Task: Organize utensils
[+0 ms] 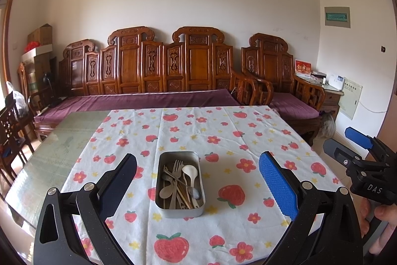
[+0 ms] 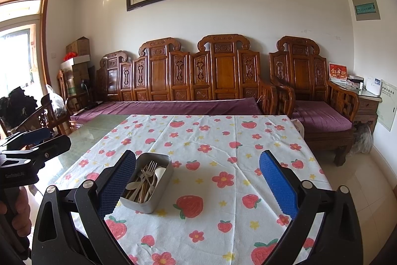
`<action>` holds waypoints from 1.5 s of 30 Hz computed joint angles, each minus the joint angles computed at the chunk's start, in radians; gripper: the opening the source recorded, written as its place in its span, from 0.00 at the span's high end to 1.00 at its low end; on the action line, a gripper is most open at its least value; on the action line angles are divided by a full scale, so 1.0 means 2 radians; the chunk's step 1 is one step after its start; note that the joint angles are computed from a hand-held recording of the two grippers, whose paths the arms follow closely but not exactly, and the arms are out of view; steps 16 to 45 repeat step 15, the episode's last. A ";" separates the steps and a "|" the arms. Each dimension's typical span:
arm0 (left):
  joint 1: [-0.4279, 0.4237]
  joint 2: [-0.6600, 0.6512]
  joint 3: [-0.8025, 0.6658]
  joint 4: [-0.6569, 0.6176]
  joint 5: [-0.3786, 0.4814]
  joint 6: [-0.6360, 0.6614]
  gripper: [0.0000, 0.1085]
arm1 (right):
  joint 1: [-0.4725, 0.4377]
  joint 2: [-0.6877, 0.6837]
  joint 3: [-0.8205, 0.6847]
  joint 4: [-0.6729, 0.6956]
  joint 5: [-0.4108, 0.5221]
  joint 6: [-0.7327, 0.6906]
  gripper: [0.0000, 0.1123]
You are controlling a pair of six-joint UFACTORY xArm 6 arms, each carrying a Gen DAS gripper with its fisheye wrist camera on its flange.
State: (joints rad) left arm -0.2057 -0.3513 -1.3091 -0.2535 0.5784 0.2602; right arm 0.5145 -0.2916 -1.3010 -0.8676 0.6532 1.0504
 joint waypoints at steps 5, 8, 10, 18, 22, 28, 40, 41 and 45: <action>-0.001 -0.001 0.000 0.001 0.000 -0.001 0.12 | 0.000 0.000 0.000 -0.001 0.000 0.003 0.11; -0.001 0.000 -0.002 0.001 0.002 -0.002 0.12 | 0.001 0.001 0.000 -0.002 0.000 0.003 0.11; -0.001 0.000 -0.002 0.001 0.001 -0.001 0.12 | 0.001 0.001 0.000 -0.003 0.000 0.003 0.11; -0.007 0.003 -0.008 0.009 0.005 -0.006 0.12 | 0.001 0.001 0.000 -0.001 0.000 0.002 0.11; -0.007 0.003 -0.008 0.009 0.005 -0.006 0.12 | 0.001 0.001 0.000 -0.001 0.000 0.002 0.11; -0.007 0.003 -0.008 0.009 0.005 -0.006 0.12 | 0.001 0.001 0.000 -0.001 0.000 0.002 0.11; -0.007 0.003 -0.008 0.009 0.005 -0.006 0.12 | 0.001 0.001 0.000 -0.001 0.000 0.002 0.11; -0.007 0.003 -0.008 0.009 0.005 -0.006 0.12 | 0.001 0.001 0.000 -0.001 0.000 0.002 0.11; -0.007 0.003 -0.008 0.009 0.005 -0.006 0.12 | 0.001 0.001 0.000 -0.001 0.000 0.002 0.11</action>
